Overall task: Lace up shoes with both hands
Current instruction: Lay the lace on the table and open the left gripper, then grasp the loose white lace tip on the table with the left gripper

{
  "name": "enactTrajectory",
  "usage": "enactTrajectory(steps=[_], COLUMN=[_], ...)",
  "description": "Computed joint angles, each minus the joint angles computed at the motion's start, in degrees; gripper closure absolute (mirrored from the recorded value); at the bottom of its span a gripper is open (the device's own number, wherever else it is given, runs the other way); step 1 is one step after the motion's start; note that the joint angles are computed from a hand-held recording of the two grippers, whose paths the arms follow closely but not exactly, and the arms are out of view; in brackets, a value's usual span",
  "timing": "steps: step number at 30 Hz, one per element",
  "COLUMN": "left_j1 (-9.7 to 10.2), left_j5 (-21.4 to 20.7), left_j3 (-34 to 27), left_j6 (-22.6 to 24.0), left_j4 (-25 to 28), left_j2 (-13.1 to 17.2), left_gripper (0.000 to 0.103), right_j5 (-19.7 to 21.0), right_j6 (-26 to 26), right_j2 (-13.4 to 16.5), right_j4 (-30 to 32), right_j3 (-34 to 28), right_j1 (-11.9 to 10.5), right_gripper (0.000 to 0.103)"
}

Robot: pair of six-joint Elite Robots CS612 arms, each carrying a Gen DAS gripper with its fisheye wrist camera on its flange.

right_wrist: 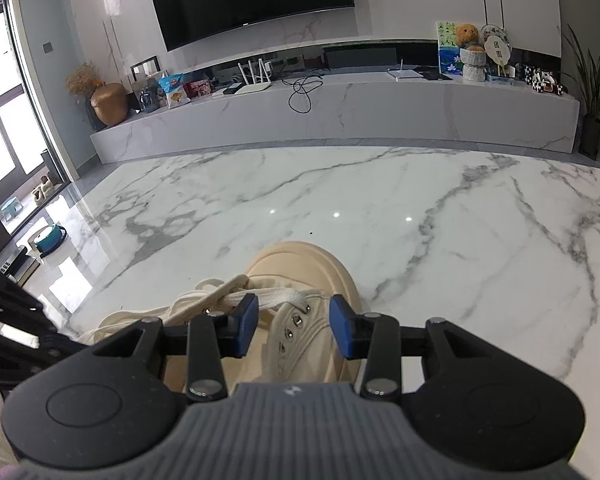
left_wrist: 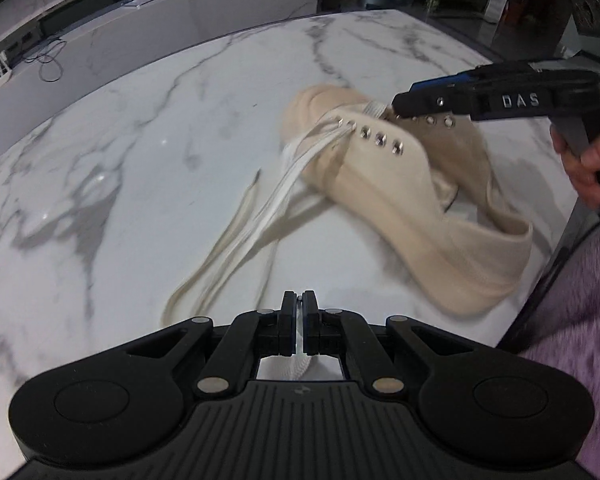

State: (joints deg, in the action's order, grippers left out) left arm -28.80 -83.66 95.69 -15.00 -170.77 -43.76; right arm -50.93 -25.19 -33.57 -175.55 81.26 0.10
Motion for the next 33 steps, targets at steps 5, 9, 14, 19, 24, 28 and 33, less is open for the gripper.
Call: enactTrajectory(steps=[5,9,14,19,24,28,33], left_j1=[0.32,0.32,-0.35,-1.09,-2.10,-2.78,-3.48], left_j5=[-1.5,-0.7,1.8,4.5,7.9,11.1,14.6], left_j3=[-1.6,-1.4,0.5,2.4,4.0,5.0,6.6], left_j6=[0.0,-2.2,-4.1,-6.4,-7.4,-8.6,-10.2], left_j4=[-0.6,-1.4,-2.8,-4.2,-6.8,-9.3,-12.9], left_j2=[1.4,1.3,-0.3,-1.7,-2.8,-3.2,-3.6], left_gripper=[0.102,0.092,0.057,0.055,0.049,0.046,0.038], right_j5=[0.1,0.3,-0.3,-1.5,-2.0,-2.0,-2.5], right_j6=[0.9,1.0,0.7,-1.4,-2.2,-1.5,-1.6], right_j2=[0.1,0.2,0.1,-0.3,-0.4,-0.5,-0.7], right_j4=[-0.1,0.1,-0.7,-2.7,-7.2,-9.8,-12.3], right_j3=[-0.2,-0.3,-0.2,0.8,2.0,2.7,3.6], right_j1=[-0.2,-0.2,-0.1,0.2,0.3,0.2,0.2], right_gripper=[0.060,0.060,0.060,0.060,0.060,0.060,0.060])
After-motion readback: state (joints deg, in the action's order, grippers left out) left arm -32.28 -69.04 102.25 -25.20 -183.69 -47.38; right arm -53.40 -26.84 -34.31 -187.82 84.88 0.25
